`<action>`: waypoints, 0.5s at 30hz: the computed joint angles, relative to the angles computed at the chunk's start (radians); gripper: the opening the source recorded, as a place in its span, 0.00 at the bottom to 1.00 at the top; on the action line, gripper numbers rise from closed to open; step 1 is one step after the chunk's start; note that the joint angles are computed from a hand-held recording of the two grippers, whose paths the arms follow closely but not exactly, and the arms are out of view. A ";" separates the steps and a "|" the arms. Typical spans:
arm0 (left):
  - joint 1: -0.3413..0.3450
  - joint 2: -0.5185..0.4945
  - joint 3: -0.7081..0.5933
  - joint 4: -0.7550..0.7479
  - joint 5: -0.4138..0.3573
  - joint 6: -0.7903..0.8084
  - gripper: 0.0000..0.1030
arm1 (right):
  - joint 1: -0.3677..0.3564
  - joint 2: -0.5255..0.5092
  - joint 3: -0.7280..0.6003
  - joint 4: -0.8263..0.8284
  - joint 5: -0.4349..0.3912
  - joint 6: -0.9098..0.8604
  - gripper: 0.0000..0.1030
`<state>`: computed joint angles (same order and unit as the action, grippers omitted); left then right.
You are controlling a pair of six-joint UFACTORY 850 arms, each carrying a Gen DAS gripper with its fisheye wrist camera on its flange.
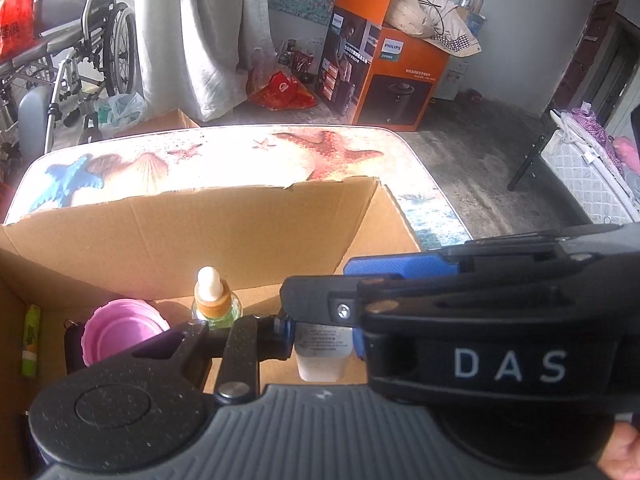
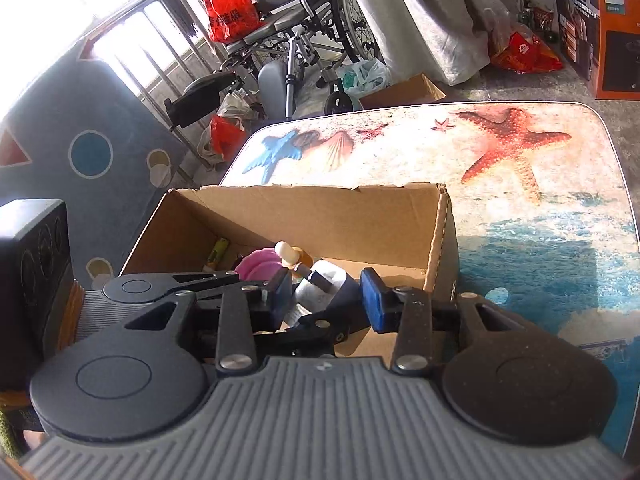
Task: Organize rigid objects
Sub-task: 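Lift the charger plug and carry it over the box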
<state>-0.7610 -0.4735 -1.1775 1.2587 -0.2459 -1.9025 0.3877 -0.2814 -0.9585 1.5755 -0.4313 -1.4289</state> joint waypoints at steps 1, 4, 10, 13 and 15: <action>0.007 -0.006 -0.008 -0.041 0.017 0.035 0.27 | 0.001 -0.009 -0.008 -0.015 0.005 0.009 0.36; 0.016 -0.024 -0.027 -0.069 0.036 0.063 0.24 | 0.002 -0.042 -0.043 -0.037 0.005 0.004 0.36; 0.008 -0.027 -0.037 -0.008 0.028 0.018 0.25 | 0.010 -0.060 -0.067 -0.014 0.024 -0.029 0.36; -0.002 -0.005 -0.021 0.042 0.014 -0.024 0.33 | 0.009 -0.043 -0.045 0.053 0.019 -0.097 0.36; -0.011 0.017 -0.006 0.069 0.001 -0.053 0.53 | 0.003 -0.017 -0.016 0.115 0.011 -0.154 0.36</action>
<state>-0.7725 -0.4567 -1.1832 1.3276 -0.2445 -1.9556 0.3904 -0.2984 -0.9742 1.6908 -0.4201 -1.5829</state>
